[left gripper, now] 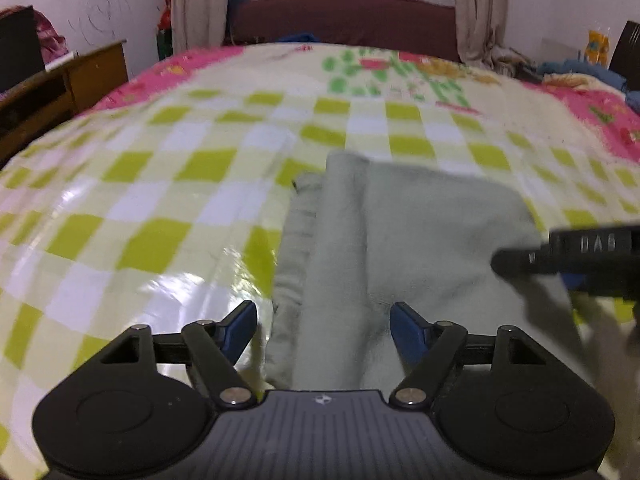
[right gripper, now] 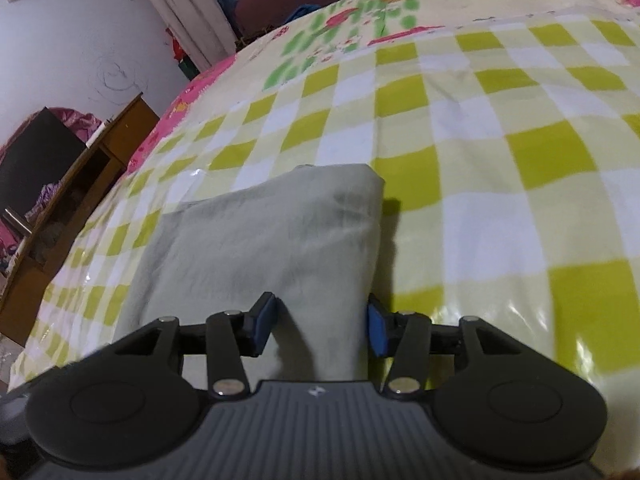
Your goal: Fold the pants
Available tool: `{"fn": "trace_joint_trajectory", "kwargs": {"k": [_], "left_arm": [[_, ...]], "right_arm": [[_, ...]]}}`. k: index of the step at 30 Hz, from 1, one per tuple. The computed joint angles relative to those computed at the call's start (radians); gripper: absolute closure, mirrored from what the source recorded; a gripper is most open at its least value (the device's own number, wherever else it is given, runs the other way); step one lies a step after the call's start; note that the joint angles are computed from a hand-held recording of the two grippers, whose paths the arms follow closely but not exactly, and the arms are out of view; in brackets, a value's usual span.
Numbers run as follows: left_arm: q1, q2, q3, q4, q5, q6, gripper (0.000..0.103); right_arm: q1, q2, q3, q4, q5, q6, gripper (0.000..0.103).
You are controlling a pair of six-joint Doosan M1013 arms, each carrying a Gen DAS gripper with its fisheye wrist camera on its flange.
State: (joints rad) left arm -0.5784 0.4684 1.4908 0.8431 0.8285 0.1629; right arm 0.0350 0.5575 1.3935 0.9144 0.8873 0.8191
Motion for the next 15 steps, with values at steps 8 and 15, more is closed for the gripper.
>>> {"fn": "trace_joint_trajectory", "kwargs": {"k": [8, 15], "left_arm": [[0.001, -0.011, 0.032, 0.054, -0.044, -0.051, 0.02], [0.034, -0.032, 0.066, 0.075, 0.001, -0.091, 0.019]], "right_arm": [[0.032, -0.002, -0.019, -0.057, -0.004, -0.05, 0.074], [0.088, 0.023, -0.06, -0.06, 0.016, -0.062, 0.074]]}}
